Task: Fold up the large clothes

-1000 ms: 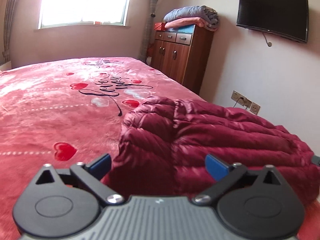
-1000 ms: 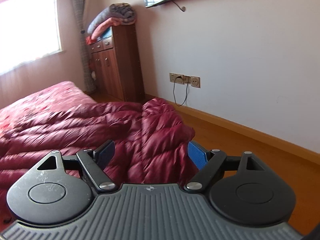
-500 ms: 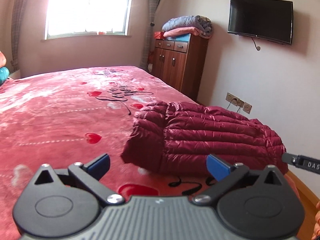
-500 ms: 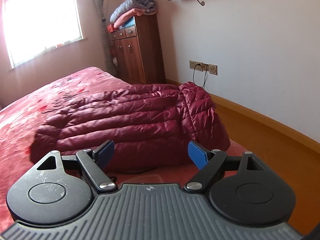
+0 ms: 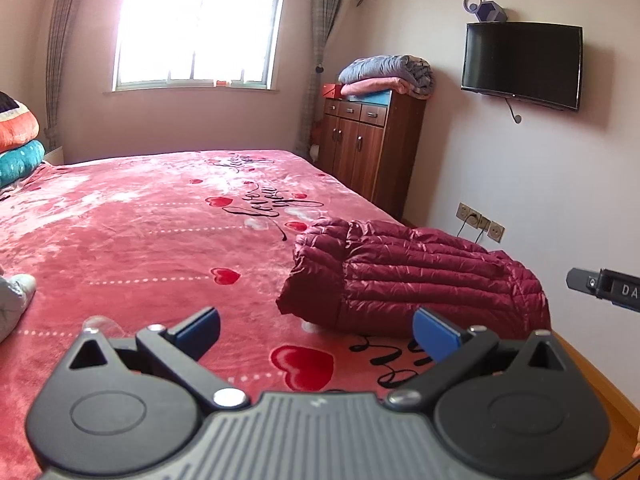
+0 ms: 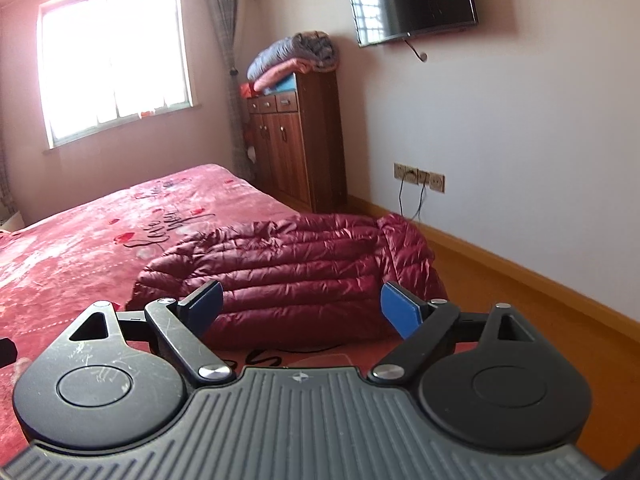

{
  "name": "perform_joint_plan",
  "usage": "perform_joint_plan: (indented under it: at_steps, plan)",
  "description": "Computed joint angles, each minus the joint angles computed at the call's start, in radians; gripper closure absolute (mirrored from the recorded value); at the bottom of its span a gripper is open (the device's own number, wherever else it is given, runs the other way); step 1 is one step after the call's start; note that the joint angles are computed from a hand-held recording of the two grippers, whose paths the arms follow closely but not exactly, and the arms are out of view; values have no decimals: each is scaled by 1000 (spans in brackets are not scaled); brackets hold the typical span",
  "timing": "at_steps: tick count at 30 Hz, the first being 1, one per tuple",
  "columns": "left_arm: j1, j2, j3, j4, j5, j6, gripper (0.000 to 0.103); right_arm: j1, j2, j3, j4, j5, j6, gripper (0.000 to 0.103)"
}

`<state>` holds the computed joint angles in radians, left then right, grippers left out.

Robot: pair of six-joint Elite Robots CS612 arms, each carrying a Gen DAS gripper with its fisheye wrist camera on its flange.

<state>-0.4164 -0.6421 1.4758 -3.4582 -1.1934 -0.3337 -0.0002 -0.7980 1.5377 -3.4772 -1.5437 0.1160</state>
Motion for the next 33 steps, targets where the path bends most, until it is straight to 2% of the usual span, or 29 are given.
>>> perform_joint_plan:
  at_steps: [8, 12, 14, 20, 22, 25, 33]
  plan:
    - [-20, -25, 60, -116, 15, 40, 1, -8, -11, 19, -47, 8, -4, 0]
    - [-41, -20, 67, -179, 90, 92, 1, -9, -17, 30, -53, 0, -1, 0]
    - [-47, -19, 69, -198, 102, 113, 1, -8, -21, 38, -60, -4, 3, 0]
    - [-39, -16, 76, -256, 21, 55, 1, -6, -22, 41, -66, -7, -4, 0]
    - [-36, -17, 78, -258, -5, 30, 1, -5, -20, 41, -67, -11, -12, 0]
    - [-45, -18, 72, -242, 23, 27, 1, -4, -19, 38, -55, -8, -11, 0]
    - [-54, -36, 59, -107, 53, 48, 1, -5, -18, 41, -41, -6, -16, 0]
